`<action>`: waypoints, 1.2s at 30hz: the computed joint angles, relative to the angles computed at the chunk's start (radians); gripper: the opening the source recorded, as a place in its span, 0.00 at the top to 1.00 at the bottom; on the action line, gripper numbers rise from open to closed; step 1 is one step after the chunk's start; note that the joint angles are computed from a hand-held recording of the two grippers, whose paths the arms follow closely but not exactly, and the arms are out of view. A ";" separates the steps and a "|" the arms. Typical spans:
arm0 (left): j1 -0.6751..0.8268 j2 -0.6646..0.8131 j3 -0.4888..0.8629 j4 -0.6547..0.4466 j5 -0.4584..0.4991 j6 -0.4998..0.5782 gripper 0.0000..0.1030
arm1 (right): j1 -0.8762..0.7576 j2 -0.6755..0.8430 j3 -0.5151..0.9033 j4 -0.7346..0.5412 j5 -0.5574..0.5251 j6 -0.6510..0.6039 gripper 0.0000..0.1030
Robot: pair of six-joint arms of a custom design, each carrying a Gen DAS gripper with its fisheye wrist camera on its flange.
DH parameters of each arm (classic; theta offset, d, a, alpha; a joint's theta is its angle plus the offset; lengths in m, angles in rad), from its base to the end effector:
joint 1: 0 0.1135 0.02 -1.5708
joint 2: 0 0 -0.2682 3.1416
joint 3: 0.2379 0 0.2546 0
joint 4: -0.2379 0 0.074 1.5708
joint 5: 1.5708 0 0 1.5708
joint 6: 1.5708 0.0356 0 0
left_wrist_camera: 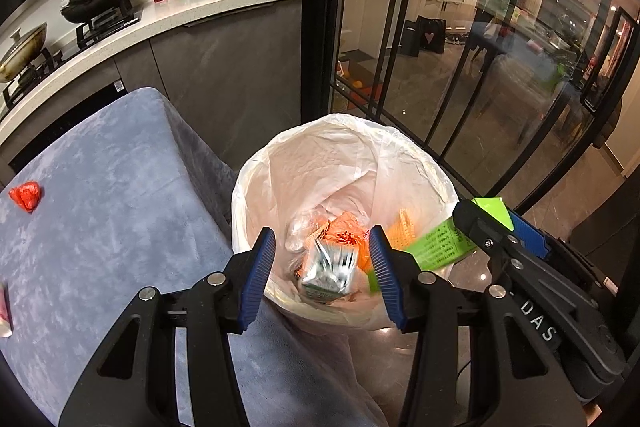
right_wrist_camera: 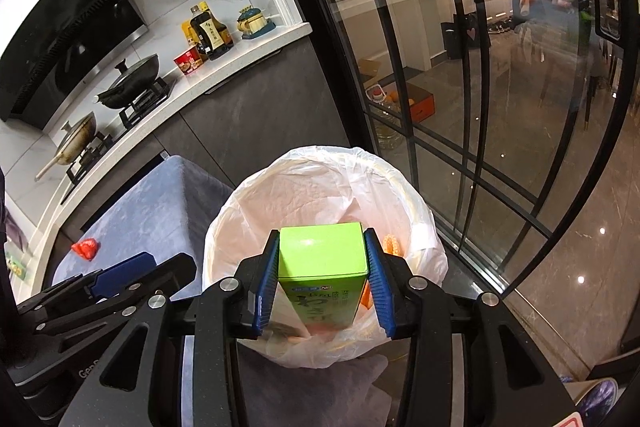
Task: Collect trash
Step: 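Open the left gripper to drop the carton while the right gripper drops the wasabi box, then move both open grippers back toward the pink paper cup and red bag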
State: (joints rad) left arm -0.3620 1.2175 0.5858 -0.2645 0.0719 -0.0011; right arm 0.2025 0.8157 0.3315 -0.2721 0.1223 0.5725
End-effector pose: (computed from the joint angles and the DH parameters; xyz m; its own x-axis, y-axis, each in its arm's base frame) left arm 0.2149 -0.0841 0.1819 -0.7308 0.2756 -0.6245 0.3944 0.9172 -0.0568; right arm 0.1602 0.0285 0.1717 -0.6261 0.4204 -0.6568 0.2694 0.9070 0.3237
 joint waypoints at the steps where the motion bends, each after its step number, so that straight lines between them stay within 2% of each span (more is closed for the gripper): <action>1: 0.004 0.004 0.001 0.002 0.003 0.001 0.54 | 0.002 0.000 0.001 0.001 0.002 0.001 0.60; 14: 0.055 -0.020 -0.012 -0.011 0.012 0.011 0.48 | 0.056 0.007 0.021 -0.004 0.042 0.020 0.60; 22: 0.144 -0.062 -0.021 -0.034 0.053 0.043 0.43 | 0.149 0.050 0.054 0.005 0.094 0.049 0.60; 33: 0.381 -0.102 -0.024 -0.082 0.150 0.143 0.42 | 0.329 0.178 0.131 0.039 0.184 0.111 0.60; 36: 0.475 -0.102 -0.022 -0.091 0.183 0.175 0.38 | 0.391 0.229 0.159 0.058 0.216 0.133 0.54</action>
State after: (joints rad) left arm 0.1134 1.1152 0.5637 -0.3557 0.2552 0.1738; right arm 0.5932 1.0443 0.4905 -0.2145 0.3382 0.7054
